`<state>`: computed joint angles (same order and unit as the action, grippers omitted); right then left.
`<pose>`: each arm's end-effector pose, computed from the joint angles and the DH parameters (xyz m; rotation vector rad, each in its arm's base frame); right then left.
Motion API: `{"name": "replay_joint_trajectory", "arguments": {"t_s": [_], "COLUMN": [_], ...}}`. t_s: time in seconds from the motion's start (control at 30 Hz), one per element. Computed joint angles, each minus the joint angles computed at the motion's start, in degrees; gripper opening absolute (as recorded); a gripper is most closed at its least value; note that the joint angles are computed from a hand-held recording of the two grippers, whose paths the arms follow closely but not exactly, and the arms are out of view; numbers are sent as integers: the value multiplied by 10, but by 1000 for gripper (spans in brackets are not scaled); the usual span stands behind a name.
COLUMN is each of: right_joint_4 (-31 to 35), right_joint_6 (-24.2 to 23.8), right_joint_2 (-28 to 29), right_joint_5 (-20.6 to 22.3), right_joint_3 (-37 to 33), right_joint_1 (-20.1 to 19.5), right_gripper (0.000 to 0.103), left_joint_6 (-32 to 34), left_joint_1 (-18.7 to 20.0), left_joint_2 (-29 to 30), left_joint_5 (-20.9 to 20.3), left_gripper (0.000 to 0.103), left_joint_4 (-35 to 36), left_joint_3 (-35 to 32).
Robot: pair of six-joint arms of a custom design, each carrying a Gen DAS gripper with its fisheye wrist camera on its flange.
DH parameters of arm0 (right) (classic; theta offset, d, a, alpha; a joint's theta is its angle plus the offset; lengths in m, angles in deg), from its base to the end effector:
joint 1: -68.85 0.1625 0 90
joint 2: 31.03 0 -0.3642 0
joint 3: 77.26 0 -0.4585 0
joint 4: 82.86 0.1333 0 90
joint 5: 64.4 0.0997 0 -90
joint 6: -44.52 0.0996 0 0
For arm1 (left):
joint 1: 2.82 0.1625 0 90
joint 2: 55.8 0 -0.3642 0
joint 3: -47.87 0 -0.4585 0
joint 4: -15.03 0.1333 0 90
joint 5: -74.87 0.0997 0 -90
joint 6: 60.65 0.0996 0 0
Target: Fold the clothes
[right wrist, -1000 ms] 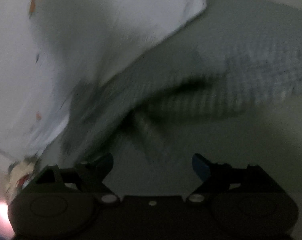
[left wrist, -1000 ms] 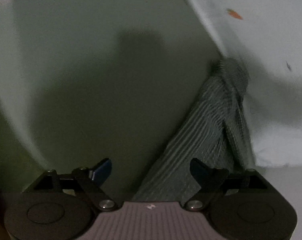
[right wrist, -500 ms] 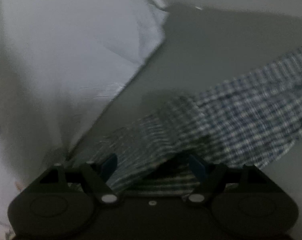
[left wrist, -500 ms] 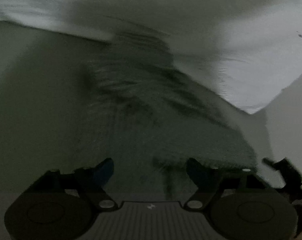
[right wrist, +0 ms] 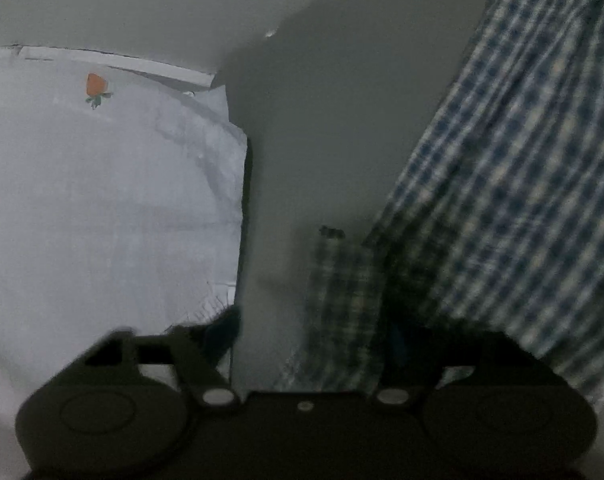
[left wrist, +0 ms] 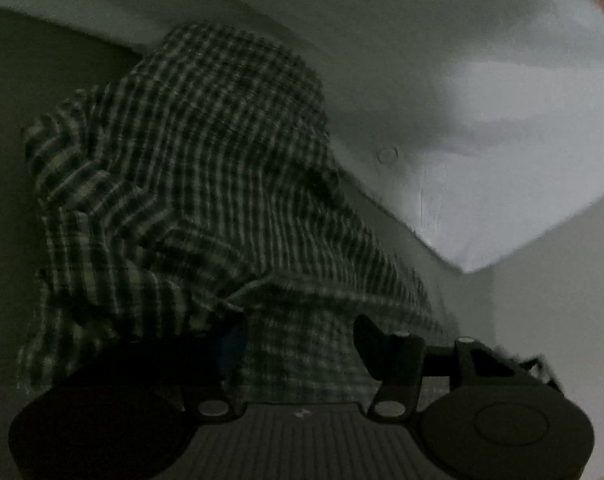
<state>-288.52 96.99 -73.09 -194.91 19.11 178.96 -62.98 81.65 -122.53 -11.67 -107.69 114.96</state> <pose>0.2886 -0.5888 0.0853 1.2062 2.2191 -1.7186 0.0674 -0.7498 0.4636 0.0574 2.9966 -0.8737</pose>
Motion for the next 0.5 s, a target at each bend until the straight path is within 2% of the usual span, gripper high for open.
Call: {"name": "replay_joint_trajectory", "arguments": {"t_s": [0.03,0.1,0.2,0.27,0.33,0.4,0.5], "right_joint_4": [15,38,37,36,35,39,55], "right_joint_6": [-12,-60,-179,-262,-337,-410,-474], "right_joint_2": [4,13,19,16,6,-8,-30], "right_joint_5": [-9,-30,-31,-24,5,50,139], "right_joint_3": [-10,-34,-61,-75,-77,-75,-60], "right_joint_1": [4,17,39,56,73,92,119], "right_gripper": [30,28,25,25,25,25,25], "left_joint_6": [-3,-6,-26,-79,-127,-103,-70], "left_joint_1": [2,4,9,4,-10,-35,-72], "left_joint_2": [1,-3,-6,2,4,-32,-122], "left_joint_5": [-6,-14,-30,-9,30,52,56], "left_gripper": [59,60,60,56,54,54,56], "left_joint_4": [-7,-18,-15,3,18,-19,-78], "left_joint_3": [2,9,9,-11,-25,12,100]}}
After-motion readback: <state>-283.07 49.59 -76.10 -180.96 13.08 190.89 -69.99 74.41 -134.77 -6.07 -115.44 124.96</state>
